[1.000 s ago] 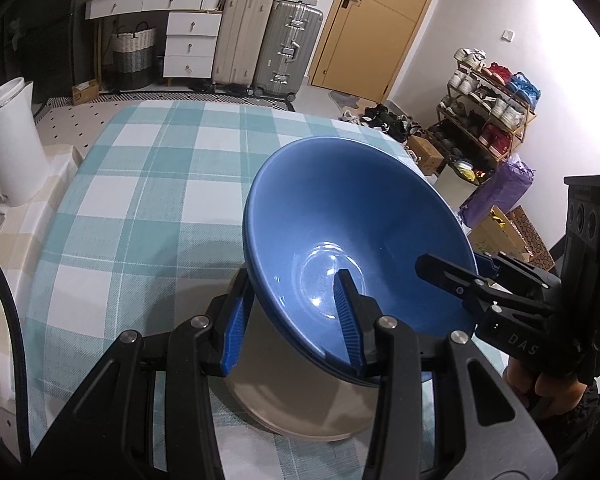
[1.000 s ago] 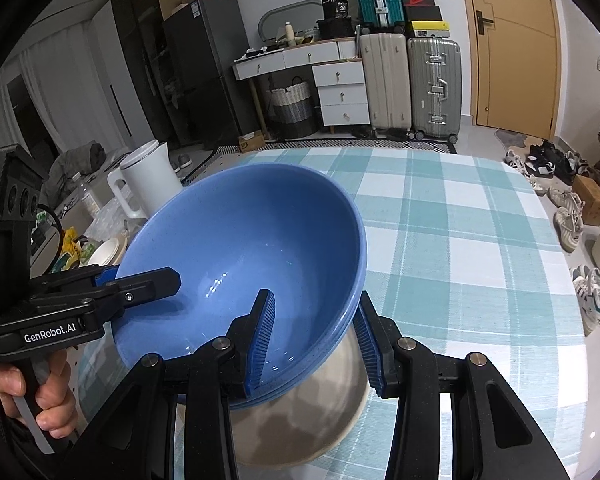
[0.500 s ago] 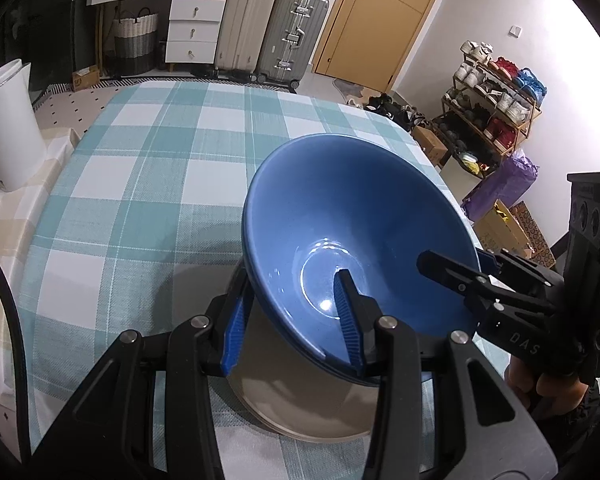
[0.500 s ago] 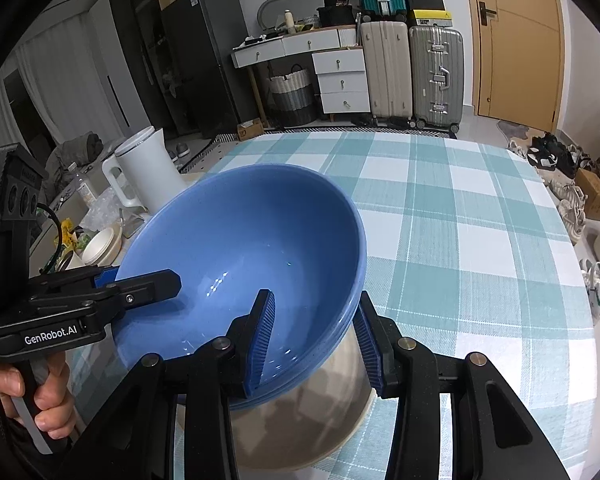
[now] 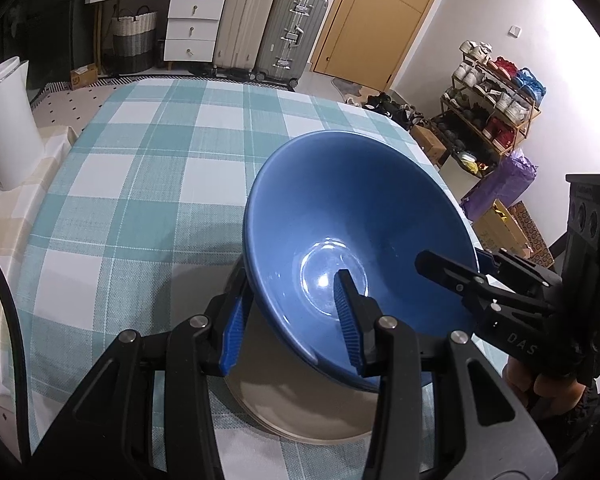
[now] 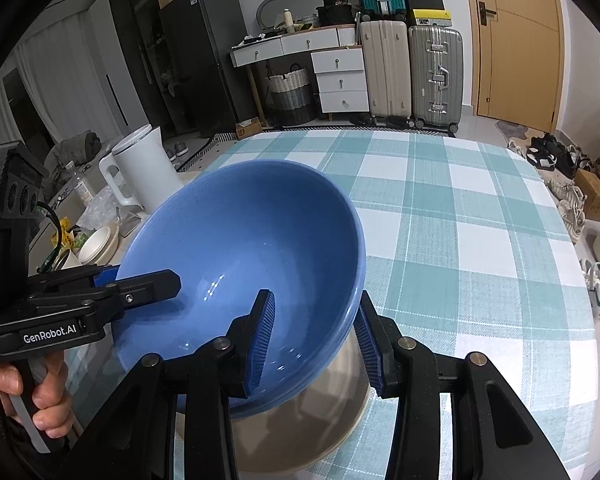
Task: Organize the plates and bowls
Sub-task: 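Lower the nested bowls onto the cream plate stack and open both tools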
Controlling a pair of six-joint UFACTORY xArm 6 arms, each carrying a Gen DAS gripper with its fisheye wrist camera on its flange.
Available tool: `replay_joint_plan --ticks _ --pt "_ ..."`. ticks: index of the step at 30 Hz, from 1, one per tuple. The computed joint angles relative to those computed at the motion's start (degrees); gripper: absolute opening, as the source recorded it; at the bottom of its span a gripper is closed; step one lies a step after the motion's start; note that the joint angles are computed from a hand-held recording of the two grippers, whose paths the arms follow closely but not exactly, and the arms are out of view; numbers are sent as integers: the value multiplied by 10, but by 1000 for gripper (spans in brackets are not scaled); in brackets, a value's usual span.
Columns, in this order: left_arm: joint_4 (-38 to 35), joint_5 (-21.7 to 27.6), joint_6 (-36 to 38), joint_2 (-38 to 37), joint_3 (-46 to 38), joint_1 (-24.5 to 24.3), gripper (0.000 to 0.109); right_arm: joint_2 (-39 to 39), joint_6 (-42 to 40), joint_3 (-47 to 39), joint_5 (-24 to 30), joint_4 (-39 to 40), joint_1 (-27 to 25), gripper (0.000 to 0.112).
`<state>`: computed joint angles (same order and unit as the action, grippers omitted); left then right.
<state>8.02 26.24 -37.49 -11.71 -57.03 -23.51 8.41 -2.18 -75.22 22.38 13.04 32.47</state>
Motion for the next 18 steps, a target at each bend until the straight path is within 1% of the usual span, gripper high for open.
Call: replay_joint_plan --ticks 3,5,6,7,8,9,11,12,13,15,16,17,18 --pt "17 -3 -7 -2 3 1 38 -1 0 1 1 -3 0 42" --pt "50 6 -30 0 -1 3 40 -2 -2 2 1 -5 0 42" --pt "63 7 -39 -2 0 5 44 -3 0 4 0 -9 0 42" --pt "70 8 -43 -3 0 6 52 -4 7 7 -3 -17 0 43" --pt "78 8 -48 -5 3 7 56 -6 12 10 -6 -24 -1 47" --pt "98 4 -60 -8 6 9 62 -7 13 12 -8 -26 -2 50" --pt "143 4 -88 -19 14 9 69 -12 7 19 -12 -23 -2 59" --pt "167 3 -103 -23 17 11 75 -14 3 23 -17 -23 -3 63" --pt "189 -3 -117 -29 23 12 78 -16 4 26 -20 -27 -3 70" --pt "225 -10 -136 -39 31 13 81 -21 -8 36 -34 -22 -2 78" --pt "245 -8 -148 -41 33 13 87 -23 -17 40 -39 -15 -1 84" --pt "264 -9 -159 -44 37 13 90 -26 -19 46 -49 -16 -1 88" --pt "284 -16 -175 -48 43 15 102 -28 -14 53 -63 -23 -1 90"
